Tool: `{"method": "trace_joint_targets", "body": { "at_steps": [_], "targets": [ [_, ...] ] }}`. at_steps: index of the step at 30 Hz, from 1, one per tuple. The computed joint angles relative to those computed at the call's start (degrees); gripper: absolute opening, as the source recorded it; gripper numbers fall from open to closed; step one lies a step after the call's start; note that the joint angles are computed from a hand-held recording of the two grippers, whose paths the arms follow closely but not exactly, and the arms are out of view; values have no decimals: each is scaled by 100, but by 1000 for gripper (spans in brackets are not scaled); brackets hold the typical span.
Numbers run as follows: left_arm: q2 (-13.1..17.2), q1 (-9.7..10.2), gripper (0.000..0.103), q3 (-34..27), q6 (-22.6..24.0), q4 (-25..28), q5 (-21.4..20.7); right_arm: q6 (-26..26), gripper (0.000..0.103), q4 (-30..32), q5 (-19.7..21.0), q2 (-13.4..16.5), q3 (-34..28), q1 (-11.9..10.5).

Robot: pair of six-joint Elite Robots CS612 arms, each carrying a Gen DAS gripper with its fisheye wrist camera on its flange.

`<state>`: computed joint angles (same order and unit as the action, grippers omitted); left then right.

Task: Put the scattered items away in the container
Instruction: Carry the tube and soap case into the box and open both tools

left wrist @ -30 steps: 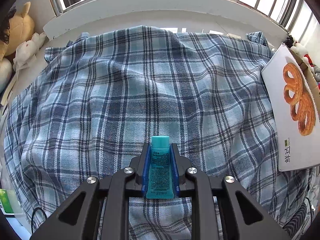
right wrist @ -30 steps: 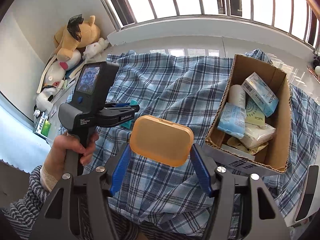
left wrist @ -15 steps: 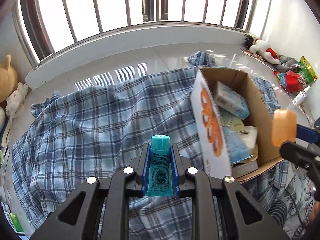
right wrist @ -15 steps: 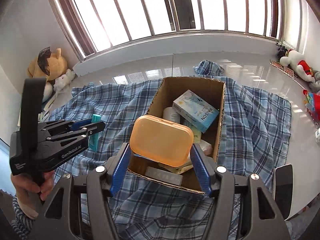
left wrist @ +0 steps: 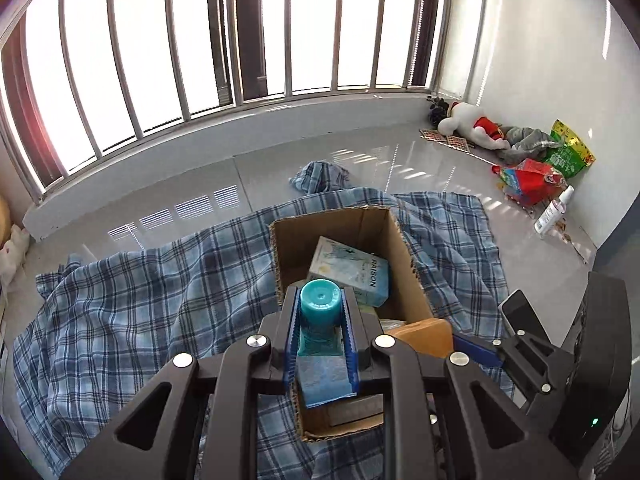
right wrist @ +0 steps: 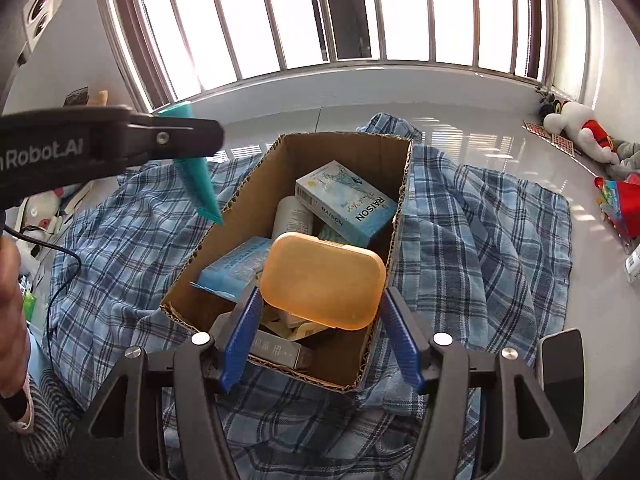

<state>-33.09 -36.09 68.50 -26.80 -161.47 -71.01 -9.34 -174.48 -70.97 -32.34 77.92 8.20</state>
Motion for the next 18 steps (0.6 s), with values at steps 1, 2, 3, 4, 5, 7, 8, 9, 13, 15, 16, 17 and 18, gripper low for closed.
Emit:
{"method": "trace_joint_targets", "body": {
  "at_steps": [1, 2, 3, 4, 5, 7, 8, 9, 13, 15, 16, 17, 18],
  "targets": [
    [34, -12, 21, -58, 29, 28, -12, -8, 60, -76, 9, 3, 16, 2],
    [67, -20, 21, -110, 53, 57, -36, -27, 59, -169, 20, 7, 38, 5],
    [98, -23, 21, -156, 61, 100, -68, -59, 59, -247, 69, 5, 65, 2],
    [127, -23, 21, -196, 42, 155, -89, -106, 59, -310, 131, -1, 94, -1],
    [152, -21, 21, -228, 3, 208, -101, -172, 54, -368, 187, -4, 120, -4],
    [186, -5, 23, -265, -112, 311, -103, -332, 43, -433, 198, -31, 177, 12],
    [191, 7, 27, -278, -168, 408, -113, -426, 43, -468, 154, -42, 199, 29],
    [189, 23, 40, -272, -209, 455, -153, -475, 43, -506, 81, -47, 211, 48],
    [121, 19, 77, -72, -204, 200, -10, -506, 43, -513, 3, -50, 202, 76],
    [72, -5, 78, 13, -176, 239, 195, -437, 43, -532, 5, -60, 219, 78],
    [47, -11, 79, 57, -173, 271, 280, -410, 43, -548, 7, -69, 234, 78],
    [19, -13, 80, 118, -181, 265, 352, -399, 44, -556, 16, -83, 257, 77],
    [-13, -13, 82, 194, -192, 235, 414, -391, 44, -570, 2, -100, 282, 82]
  ]
}}
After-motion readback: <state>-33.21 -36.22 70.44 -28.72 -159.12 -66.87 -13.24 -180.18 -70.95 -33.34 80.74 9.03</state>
